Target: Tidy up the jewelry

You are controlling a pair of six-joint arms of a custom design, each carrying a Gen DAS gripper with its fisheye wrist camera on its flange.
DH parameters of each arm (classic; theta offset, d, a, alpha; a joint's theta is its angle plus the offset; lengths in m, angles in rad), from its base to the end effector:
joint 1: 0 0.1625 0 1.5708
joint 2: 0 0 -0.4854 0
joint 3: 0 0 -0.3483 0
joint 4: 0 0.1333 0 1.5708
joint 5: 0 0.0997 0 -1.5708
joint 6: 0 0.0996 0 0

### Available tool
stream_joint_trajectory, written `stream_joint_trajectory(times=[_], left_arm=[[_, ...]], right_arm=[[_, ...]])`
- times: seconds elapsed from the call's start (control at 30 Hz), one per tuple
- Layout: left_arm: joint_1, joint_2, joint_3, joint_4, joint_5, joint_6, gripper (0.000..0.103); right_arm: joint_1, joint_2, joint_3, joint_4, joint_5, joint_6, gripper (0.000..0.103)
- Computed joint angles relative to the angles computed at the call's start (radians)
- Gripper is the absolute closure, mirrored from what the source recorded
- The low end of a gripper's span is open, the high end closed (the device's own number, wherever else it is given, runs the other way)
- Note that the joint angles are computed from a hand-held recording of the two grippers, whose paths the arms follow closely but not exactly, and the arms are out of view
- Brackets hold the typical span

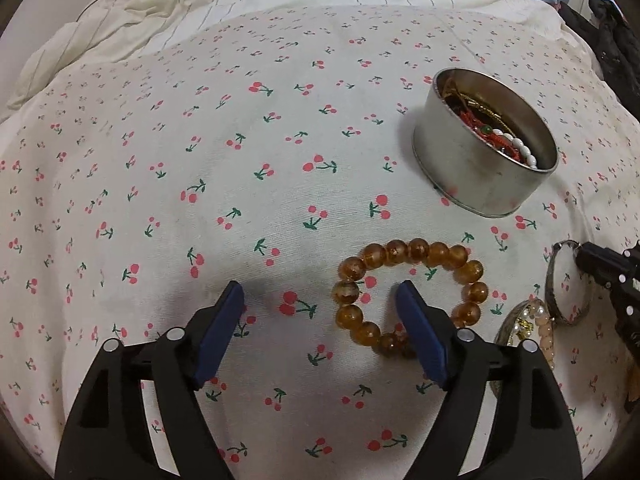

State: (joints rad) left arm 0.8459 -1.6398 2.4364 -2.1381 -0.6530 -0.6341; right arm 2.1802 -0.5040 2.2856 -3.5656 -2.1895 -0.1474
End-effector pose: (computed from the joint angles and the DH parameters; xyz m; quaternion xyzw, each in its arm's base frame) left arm -0.0355 -0.3605 0.3161 0.0910 0.8874 -0.1967 0.4068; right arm 0.3291 -0.3395 -0.0019 0.3198 -0.8921 0.1680 0.2715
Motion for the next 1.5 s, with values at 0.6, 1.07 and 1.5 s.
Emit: stream_joint_trajectory(times=[0.6, 1.07, 1.5], left_arm=[[-0.013, -0.037, 0.004, -0.093, -0.067, 0.088, 0.093], [-0.024, -0.025, 0.012, -0.082, -0.066, 0.086, 0.093], [-0.013, -0.018, 0.012, -0.088, -0.072, 0.094, 0.093]], right_arm=[[0.004, -0.001, -0.003, -0.009, -0.017, 0.023, 0.099], [0.006, -0.006, 0.011, -0.042, -0.007, 0.010, 0.100], [0.005, -0.005, 0.006, -0.017, -0.012, 0.014, 0.099]])
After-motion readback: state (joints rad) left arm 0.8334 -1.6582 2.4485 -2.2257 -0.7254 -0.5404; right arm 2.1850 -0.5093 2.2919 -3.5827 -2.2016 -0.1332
